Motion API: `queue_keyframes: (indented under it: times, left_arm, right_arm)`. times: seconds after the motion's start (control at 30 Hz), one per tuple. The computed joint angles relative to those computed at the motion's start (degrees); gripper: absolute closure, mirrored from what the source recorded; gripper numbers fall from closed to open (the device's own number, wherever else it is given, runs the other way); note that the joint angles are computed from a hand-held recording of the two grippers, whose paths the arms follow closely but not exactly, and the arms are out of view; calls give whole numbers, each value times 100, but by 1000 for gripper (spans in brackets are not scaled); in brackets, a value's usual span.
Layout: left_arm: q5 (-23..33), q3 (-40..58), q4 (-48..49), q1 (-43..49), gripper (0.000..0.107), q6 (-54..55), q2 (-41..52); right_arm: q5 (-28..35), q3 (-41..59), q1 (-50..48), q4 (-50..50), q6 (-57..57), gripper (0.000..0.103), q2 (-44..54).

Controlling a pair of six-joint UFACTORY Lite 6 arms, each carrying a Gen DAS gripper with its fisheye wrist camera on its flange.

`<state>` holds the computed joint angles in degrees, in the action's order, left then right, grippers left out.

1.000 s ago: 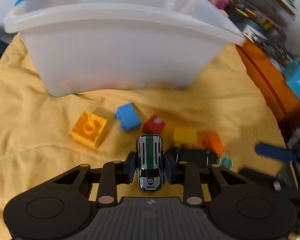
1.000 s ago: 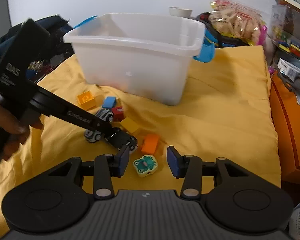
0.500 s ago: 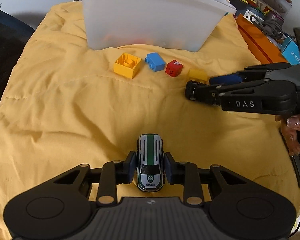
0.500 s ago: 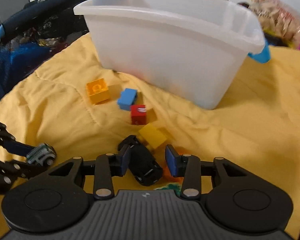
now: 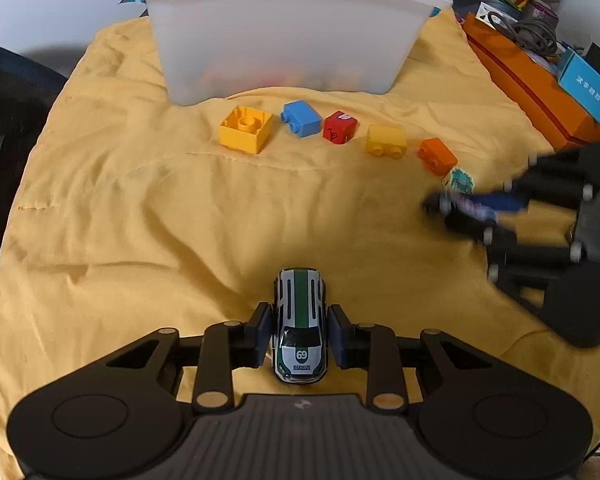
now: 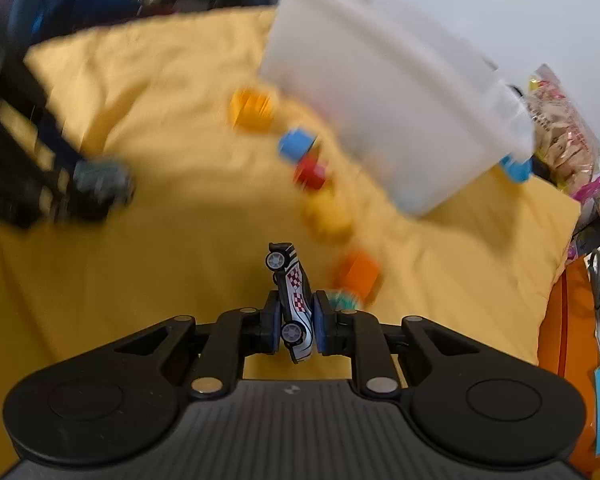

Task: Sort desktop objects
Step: 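Grasp the green-striped silver car with left tool while right grasps the white race car, then carry both cars over the bin and open both tools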

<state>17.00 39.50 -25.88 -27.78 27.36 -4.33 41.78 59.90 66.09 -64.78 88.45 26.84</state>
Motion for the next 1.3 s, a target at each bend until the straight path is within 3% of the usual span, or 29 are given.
queue_keyframes:
  times: [0.07,0.13,0.17,0.3,0.4,0.43,0.5,0.7,0.83,1.0,1.17,1.3]
  left_arm:
    - [13,-73,67,-8,69,-84,-87]
    - [81,-175,-48,29,65,58,-230]
    - [82,-227,-44,25,64,71,-285]
    - [-140,-469,-165,-22,63,261,-436]
    - [-244,-479,-910,73,65,1010,-366]
    - [-257,-471,-1040,106,73,1135,-348]
    - [-115,-413,-1336,244,74,1447,-318]
    - [325,13,-1138,381,74,1141,-538]
    - [476,1166,-772,423,74,871,-230]
    - [698,3283,-733,584,74,861,938]
    - [910,5356,-120,535,74,390,2290]
    - [1193,6872,759,487,74,-635,3488]
  right_arm:
    - [7,-154,228,-54,321,75,-79]
    - [-188,-446,398,-231,788,56,-411]
    - [-362,-637,423,-366,1110,54,-633]
    - [-618,-1068,309,-818,2274,53,-1011]
    - [-1022,-1280,-29,-1260,2972,54,-1011]
    - [-1149,-1369,-105,-1473,3285,55,-990]
    - [-1318,-1648,-121,-2079,4185,57,-1096]
    - [-1142,-1679,-25,-1528,3714,58,-1588]
    - [-830,-1427,-366,-1426,3025,57,-2055]
    - [-682,-629,-1084,-1498,2186,57,-2243]
    - [-1007,536,-2016,-1467,1423,57,-1787]
    - [-1144,1443,-2535,-1300,915,57,-1064]
